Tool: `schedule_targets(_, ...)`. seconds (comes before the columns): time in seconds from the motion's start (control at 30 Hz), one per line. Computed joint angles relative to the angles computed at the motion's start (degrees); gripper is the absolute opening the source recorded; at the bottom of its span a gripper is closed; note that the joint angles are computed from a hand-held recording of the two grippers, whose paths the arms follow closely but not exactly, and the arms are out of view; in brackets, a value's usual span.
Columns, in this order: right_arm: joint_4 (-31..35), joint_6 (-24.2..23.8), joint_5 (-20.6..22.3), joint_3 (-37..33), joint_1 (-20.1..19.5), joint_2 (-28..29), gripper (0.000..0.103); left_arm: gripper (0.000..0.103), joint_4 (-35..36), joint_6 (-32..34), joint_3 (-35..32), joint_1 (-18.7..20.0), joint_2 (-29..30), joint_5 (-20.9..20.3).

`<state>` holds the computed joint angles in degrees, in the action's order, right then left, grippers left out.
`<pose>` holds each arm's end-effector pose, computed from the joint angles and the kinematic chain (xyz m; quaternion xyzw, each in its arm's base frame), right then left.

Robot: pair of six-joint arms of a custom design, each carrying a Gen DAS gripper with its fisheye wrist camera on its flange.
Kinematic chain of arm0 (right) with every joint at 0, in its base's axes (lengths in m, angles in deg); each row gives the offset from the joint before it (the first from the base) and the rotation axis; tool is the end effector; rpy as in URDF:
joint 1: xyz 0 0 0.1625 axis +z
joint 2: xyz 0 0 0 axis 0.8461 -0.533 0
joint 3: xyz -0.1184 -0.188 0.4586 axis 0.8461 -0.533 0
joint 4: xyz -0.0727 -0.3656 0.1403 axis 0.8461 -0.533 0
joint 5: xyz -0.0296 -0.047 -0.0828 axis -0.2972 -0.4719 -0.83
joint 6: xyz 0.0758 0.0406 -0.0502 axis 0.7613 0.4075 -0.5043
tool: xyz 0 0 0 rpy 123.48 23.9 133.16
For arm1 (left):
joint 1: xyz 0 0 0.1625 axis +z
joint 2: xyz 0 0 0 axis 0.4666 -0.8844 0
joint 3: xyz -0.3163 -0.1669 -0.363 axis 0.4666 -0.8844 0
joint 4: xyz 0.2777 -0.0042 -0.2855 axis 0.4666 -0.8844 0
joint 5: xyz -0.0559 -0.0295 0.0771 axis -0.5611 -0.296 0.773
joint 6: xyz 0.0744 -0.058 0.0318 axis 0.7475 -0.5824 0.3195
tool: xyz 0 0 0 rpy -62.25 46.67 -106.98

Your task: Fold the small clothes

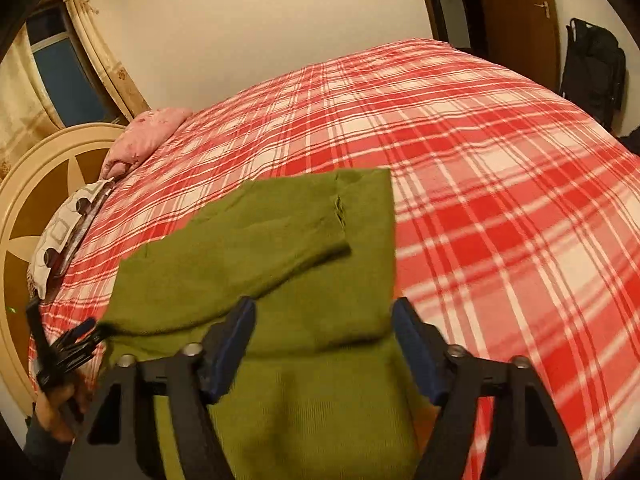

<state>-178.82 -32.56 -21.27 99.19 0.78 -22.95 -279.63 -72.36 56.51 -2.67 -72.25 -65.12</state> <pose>-0.0813 -0.4022 0.3705 0.1185 -0.9107 0.3306 0.2174 -0.2532 -0.3564 -0.0278 0.1123 0.8745 -0.3504 0.3160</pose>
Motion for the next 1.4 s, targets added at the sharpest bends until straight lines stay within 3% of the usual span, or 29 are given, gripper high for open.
schedule_targets(0.07,-0.6,1.4,-2.7,-2.4,2.4,3.4,0.058,0.093,0.4,-0.8,-0.2,-0.1,0.2,0.2)
schedule_targets(0.23,0.3,6.1,-7.4,-8.1,5.7,10.1,0.055,0.096,-1.7,-2.4,0.6,0.1,0.7,-0.2)
schedule_targets(0.3,1.3,7.2,-9.6,-9.5,6.3,11.7,0.039,0.099,-3.2,-1.4,0.6,0.8,0.7,-1.2)
schedule_targets(0.37,0.0,7.2,-11.2,-9.9,6.7,12.9,0.010,0.100,-3.8,-0.8,0.7,1.1,0.7,-1.8)
schedule_targets(0.4,-1.0,6.2,-11.2,-9.6,6.7,13.0,0.007,0.100,-3.7,-0.7,0.6,1.1,0.7,-1.8)
schedule_targets(0.57,-7.8,-0.4,-8.4,-4.7,6.1,10.1,0.004,0.101,-3.7,-1.1,0.8,0.7,0.7,-1.7)
schedule_targets(0.73,-10.1,-3.6,-5.1,-0.3,3.8,6.3,0.004,0.101,-3.5,-4.3,2.1,-0.2,0.5,-1.5)
schedule_targets(0.83,-13.1,-4.4,-6.0,0.7,2.6,7.1,0.004,0.101,-3.6,-4.6,2.2,-0.3,0.6,-1.9)
schedule_targets(0.97,-11.2,-1.2,-7.5,-0.9,0.9,8.7,0.004,0.102,-0.4,-5.0,1.8,-1.1,0.3,-1.9)
schedule_targets(1.03,-12.6,-2.1,-7.2,-0.4,0.5,9.1,0.004,0.102,-0.7,-6.5,2.6,-1.9,0.3,-1.8)
schedule_targets(1.1,-13.4,-2.4,-7.2,-0.1,0.7,9.0,0.006,0.102,-0.6,-9.2,3.8,-3.2,0.3,-1.2)
schedule_targets(1.2,-14.7,-1.6,-8.4,0.5,1.1,8.4,0.027,0.102,-0.8,-12.7,5.8,-5.0,-0.3,-0.9)
schedule_targets(1.23,-17.3,-2.4,-9.4,1.2,1.6,8.5,0.054,0.102,1.9,-14.5,5.8,-5.5,-1.1,-0.5)
schedule_targets(1.27,-19.3,-2.9,-10.1,1.6,2.1,8.8,0.071,0.102,3.6,-15.7,5.9,-6.1,-1.6,0.1)
schedule_targets(1.4,-21.1,-5.1,-7.1,3.3,3.7,7.9,0.072,0.102,11.7,-18.3,5.2,-7.9,-4.2,3.5)
